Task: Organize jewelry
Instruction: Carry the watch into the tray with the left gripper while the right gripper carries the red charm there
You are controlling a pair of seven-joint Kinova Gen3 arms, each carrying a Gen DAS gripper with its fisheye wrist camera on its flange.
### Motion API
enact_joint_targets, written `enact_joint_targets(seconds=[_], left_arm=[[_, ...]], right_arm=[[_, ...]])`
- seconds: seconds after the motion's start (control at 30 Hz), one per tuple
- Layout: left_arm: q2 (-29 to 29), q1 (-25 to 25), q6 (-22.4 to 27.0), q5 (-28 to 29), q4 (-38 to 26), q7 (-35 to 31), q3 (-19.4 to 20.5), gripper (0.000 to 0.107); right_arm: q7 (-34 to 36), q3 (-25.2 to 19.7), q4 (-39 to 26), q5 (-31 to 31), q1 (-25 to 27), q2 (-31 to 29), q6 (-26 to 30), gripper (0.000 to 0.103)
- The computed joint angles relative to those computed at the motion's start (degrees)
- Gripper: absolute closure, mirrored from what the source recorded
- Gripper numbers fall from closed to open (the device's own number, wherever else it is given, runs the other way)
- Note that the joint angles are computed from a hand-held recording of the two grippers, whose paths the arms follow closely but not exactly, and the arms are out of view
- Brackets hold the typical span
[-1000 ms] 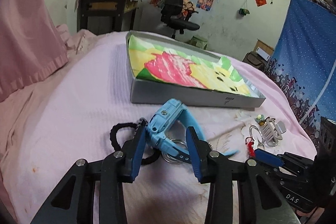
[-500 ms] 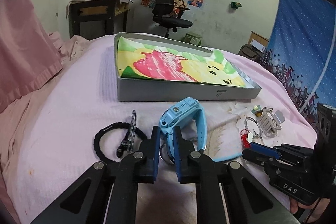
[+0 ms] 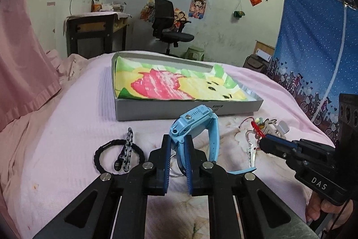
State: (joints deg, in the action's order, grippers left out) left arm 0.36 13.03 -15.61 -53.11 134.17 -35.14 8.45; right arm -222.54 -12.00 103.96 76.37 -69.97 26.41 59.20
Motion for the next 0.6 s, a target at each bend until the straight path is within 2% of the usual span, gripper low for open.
enact_joint_targets(seconds=[0.1,0.33,0.5,0.6], left_arm=[[-0.4,0.0,-0.9,1.3,0.4,-1.1,-0.3,0.096],[-2.1,0.2,-3.1,-0.4,0.4,2.5,-2.3,0.096],[-2.3,1.1,-1.1,0.7,-1.6,4.7,-3.3,0.096],[-0.8,1.4,2.4,-0.3,-4.9,8.5,-3.0,0.096]], right_arm=[[1.0,0.1,-0.3,1.0,-0.8,0.0,1.7,0.098],[2.9,0.0,-1.0,2.4,-0.5,-0.4,2.6,0.098],[6.0,0.2,-1.7,4.5,2.1,-1.3,0.0,0.098],[7.9,0.9,-2.7,5.5,4.7,-1.8,-3.3,0.098]])
